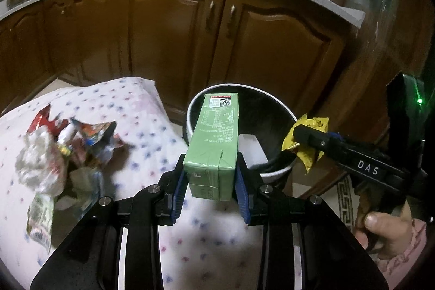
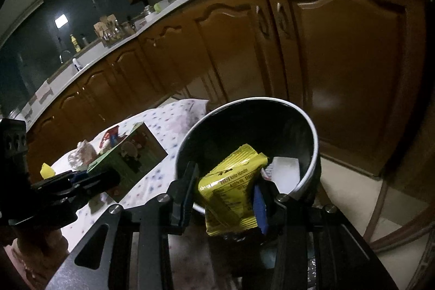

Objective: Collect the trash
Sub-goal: 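Carry the green carton and yellow wrapper over the bin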

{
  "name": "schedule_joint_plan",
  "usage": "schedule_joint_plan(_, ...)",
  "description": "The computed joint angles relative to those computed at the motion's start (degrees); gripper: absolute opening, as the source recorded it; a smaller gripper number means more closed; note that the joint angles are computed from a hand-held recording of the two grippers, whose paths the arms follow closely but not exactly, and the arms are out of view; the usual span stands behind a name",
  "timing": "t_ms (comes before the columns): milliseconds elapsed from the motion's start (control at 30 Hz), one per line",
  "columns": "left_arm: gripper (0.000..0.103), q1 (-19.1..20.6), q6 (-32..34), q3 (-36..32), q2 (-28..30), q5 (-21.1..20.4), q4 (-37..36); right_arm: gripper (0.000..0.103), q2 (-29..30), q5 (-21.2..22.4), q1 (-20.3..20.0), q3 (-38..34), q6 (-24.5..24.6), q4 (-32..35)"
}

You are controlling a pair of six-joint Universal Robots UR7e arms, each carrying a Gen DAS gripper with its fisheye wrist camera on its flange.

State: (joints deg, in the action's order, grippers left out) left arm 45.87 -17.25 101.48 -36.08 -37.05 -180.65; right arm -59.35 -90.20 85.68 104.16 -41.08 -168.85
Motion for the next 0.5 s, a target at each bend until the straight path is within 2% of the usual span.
schedule_joint_plan(500,0.031,3.47,1.18,-12.08,4.12,-1.93,12.74,0.040,6.04,-7.17,1.78,-11.36,-0.40,9.31)
